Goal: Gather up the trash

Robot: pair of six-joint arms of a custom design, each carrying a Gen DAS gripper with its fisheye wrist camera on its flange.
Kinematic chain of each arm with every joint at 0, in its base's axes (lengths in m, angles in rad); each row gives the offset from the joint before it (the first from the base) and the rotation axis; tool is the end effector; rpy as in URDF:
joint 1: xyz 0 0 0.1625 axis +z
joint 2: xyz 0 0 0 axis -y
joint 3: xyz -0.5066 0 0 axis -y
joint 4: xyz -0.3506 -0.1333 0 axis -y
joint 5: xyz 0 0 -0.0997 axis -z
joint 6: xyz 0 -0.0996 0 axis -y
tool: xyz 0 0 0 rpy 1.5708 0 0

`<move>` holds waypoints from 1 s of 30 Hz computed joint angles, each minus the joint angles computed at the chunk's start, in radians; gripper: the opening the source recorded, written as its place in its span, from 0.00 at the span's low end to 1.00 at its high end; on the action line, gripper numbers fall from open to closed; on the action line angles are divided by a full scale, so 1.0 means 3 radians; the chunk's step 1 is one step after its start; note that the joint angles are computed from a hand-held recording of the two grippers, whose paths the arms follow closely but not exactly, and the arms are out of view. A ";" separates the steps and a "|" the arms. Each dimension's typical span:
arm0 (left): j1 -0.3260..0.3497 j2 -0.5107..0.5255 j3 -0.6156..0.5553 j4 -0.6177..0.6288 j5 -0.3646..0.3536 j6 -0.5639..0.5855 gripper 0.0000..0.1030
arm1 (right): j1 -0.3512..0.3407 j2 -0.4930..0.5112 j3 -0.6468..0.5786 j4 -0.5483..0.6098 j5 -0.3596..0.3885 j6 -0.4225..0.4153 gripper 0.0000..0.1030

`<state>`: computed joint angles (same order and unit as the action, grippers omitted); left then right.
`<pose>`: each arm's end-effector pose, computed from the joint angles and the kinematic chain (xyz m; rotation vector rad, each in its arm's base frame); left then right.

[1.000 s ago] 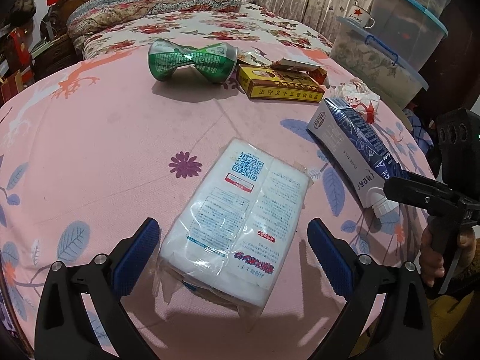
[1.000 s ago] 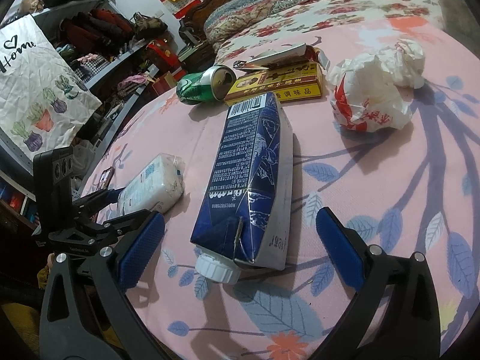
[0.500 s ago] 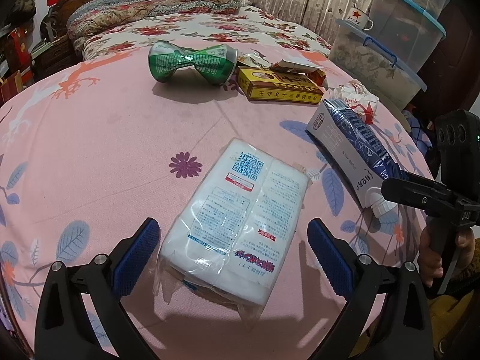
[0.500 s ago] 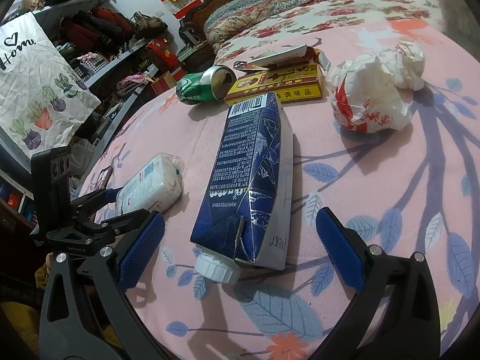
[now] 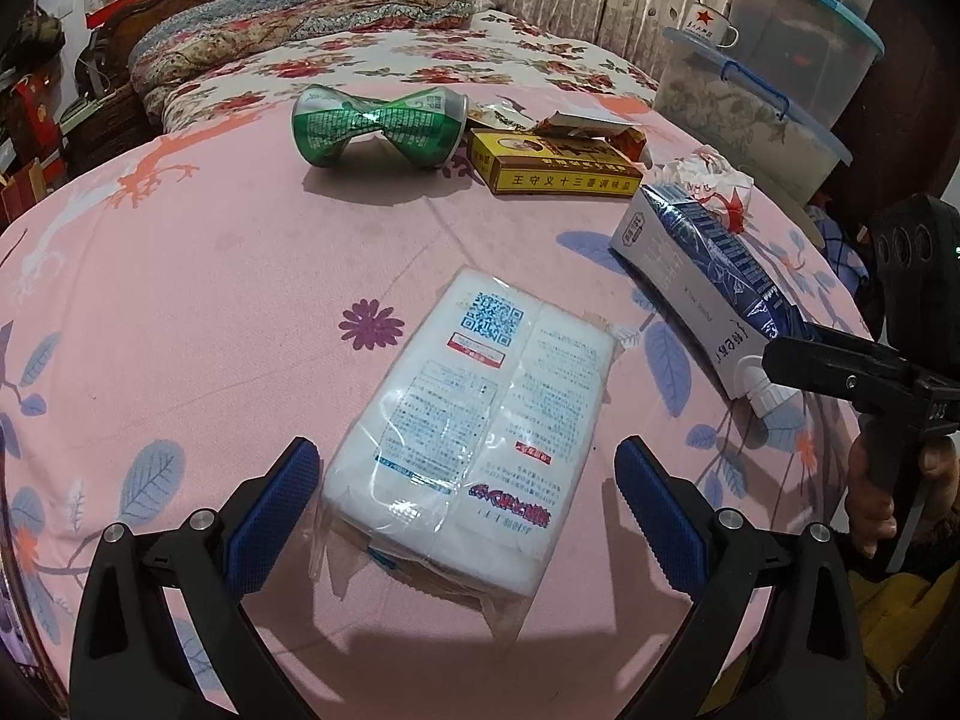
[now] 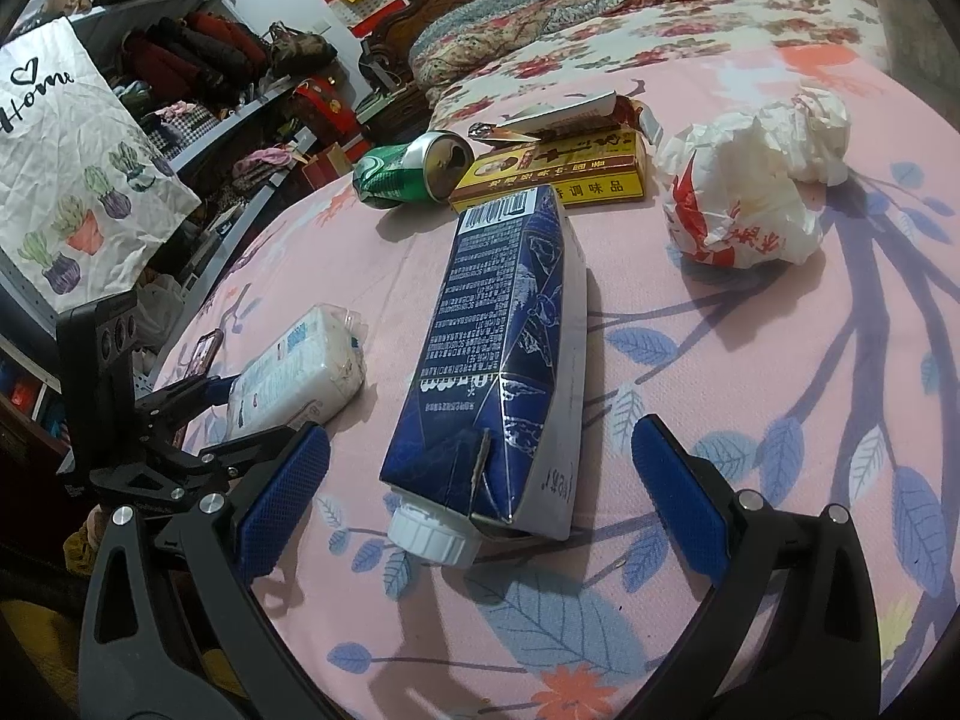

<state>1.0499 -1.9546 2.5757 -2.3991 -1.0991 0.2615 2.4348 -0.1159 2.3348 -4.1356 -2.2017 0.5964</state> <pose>0.0497 -0.2721 0.3619 0.9594 2.5015 -0.3594 0.3622 -0.2113 -0.1003 0.2106 -2.7351 0.9526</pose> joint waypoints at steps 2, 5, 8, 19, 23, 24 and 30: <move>0.0001 0.0001 -0.0001 -0.0001 0.0018 0.0002 0.92 | 0.0008 0.0005 -0.0015 0.0017 -0.0014 -0.0007 0.97; -0.0152 -0.0040 0.0052 0.0097 0.0200 -0.0095 0.92 | 0.0015 0.0011 -0.0032 0.0033 -0.0031 -0.0020 0.97; -0.0254 -0.0068 0.0089 0.0158 0.0322 -0.0154 0.92 | 0.0011 0.0019 -0.0035 0.0017 -0.0029 -0.0038 0.97; -0.0055 -0.0111 -0.0131 0.0097 0.0121 0.0006 0.91 | 0.0105 -0.0005 -0.0102 0.0290 -0.0185 0.0045 0.96; -0.0176 -0.0101 -0.0089 0.0099 0.0196 -0.0021 0.91 | 0.0169 -0.0039 -0.0161 0.0552 -0.0315 0.0126 0.94; -0.0211 -0.0103 -0.0070 0.0106 0.0222 -0.0030 0.91 | 0.0179 -0.0045 -0.0167 0.0590 -0.0335 0.0140 0.92; -0.0221 -0.0033 -0.0005 0.0079 0.0284 -0.0075 0.91 | 0.0201 -0.0068 -0.0195 0.0724 -0.0404 0.0152 0.87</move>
